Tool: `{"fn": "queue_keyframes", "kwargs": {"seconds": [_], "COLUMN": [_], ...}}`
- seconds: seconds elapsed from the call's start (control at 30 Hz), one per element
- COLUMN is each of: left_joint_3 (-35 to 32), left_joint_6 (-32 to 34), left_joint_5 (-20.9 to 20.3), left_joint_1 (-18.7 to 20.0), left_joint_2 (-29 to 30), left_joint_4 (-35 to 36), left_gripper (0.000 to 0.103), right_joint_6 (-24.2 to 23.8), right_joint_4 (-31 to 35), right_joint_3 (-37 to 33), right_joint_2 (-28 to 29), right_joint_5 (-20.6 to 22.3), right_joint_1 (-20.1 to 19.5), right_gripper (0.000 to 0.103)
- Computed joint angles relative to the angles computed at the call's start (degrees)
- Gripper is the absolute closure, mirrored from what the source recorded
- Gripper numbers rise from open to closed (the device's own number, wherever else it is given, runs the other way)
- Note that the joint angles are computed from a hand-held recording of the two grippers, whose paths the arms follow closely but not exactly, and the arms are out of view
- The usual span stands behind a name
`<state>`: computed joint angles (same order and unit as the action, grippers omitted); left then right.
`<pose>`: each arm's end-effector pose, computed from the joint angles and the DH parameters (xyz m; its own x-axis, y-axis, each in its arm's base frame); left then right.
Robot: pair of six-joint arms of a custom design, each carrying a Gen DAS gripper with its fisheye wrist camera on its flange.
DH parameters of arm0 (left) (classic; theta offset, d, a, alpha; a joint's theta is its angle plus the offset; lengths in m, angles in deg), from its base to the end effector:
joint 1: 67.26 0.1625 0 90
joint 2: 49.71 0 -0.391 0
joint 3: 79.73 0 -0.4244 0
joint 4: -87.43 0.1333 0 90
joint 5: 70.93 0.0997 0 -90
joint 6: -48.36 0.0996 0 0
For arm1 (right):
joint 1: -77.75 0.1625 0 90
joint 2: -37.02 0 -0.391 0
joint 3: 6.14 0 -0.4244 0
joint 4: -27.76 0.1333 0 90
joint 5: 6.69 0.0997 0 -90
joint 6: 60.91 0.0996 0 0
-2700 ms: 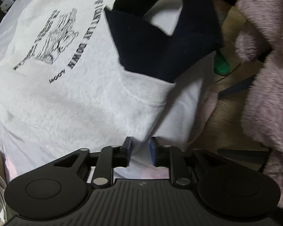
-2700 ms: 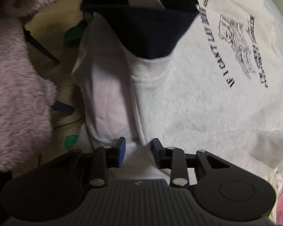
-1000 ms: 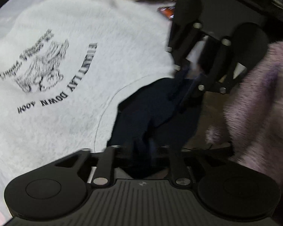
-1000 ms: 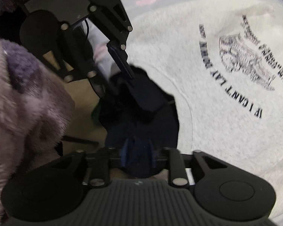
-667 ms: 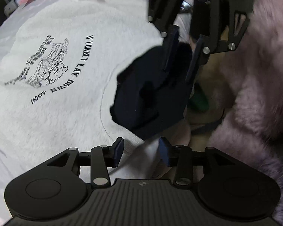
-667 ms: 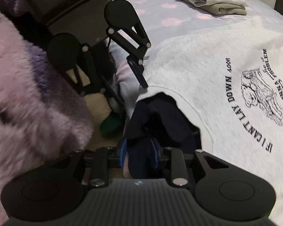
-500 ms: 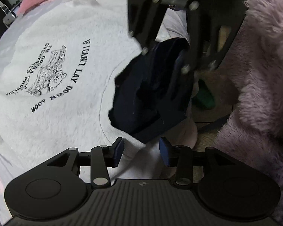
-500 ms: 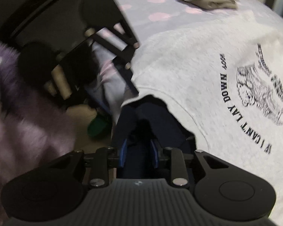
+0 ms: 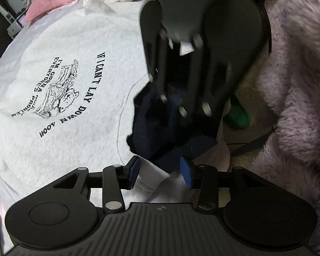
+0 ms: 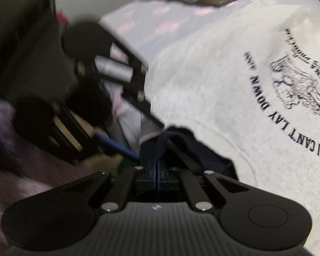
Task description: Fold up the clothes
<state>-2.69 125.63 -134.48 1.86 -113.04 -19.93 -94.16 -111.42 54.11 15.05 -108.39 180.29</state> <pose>-0.0810 -0.7108 0.3287 0.1604 0.9740 -0.1600 0.9042 -0.0799 0.4196 0.2867 -0.7682 -0.0311 -0.6894 -0.6721 0.2702 -0.7070 0.7056 -0.0490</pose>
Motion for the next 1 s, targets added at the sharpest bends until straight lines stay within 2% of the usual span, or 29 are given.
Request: {"fn": "queue_keyframes", "kwargs": {"seconds": [0.13, 0.23, 0.33, 0.4, 0.47, 0.53, 0.63, 0.73, 0.9, 0.93, 1.0], "left_joint_3": [2.79, 5.71, 8.18, 8.46, 7.70, 7.23, 6.07, 4.56, -6.13, -8.70, -13.59], "left_joint_6": [4.28, 8.32, 11.57, 12.78, 12.15, 12.03, 10.05, 7.58, -5.38, -7.54, -10.82], "left_joint_5": [1.30, 2.67, 3.52, 3.29, 3.09, 3.45, 4.22, 4.46, 1.35, 0.47, -1.65], "left_joint_1": [0.00, -0.18, -0.37, -0.35, -0.33, -0.33, -0.27, -0.21, 0.11, 0.21, 0.45], "left_joint_2": [-0.82, -1.54, -2.29, -2.70, -2.81, -2.78, -1.88, -0.82, 3.74, 4.74, 6.49], "left_joint_4": [-3.79, -7.61, -11.00, -10.87, -8.85, -7.58, -5.55, -3.52, 8.31, 10.56, 13.48], "left_gripper": [0.060, 0.060, 0.071, 0.078, 0.094, 0.095, 0.095, 0.095, 0.087, 0.083, 0.079], "right_joint_6": [3.62, 5.57, 4.80, 4.19, 3.31, 2.75, 1.39, 1.09, -0.08, -0.28, 0.07], "right_joint_4": [-2.98, -2.25, -1.41, -0.41, 1.45, 2.56, 2.80, 1.97, -1.97, -3.42, -6.82], "right_joint_3": [3.25, 3.56, 4.78, 5.43, 4.05, 3.92, 3.92, 3.81, 5.06, 5.40, 5.85], "right_joint_2": [-2.58, -3.06, -3.51, -4.00, -3.19, -3.00, -2.86, -2.85, -4.85, -5.21, -5.87], "right_joint_5": [2.74, 4.71, 4.70, 4.11, 3.84, 2.74, -0.31, -3.14, -6.16, -6.69, -8.20], "right_joint_1": [-0.24, -0.59, -0.36, -0.25, -0.62, -0.61, -0.44, -0.03, 0.22, 0.21, 0.13], "right_gripper": [0.101, 0.101, 0.101, 0.102, 0.103, 0.102, 0.102, 0.097, 0.094, 0.090, 0.071]}}
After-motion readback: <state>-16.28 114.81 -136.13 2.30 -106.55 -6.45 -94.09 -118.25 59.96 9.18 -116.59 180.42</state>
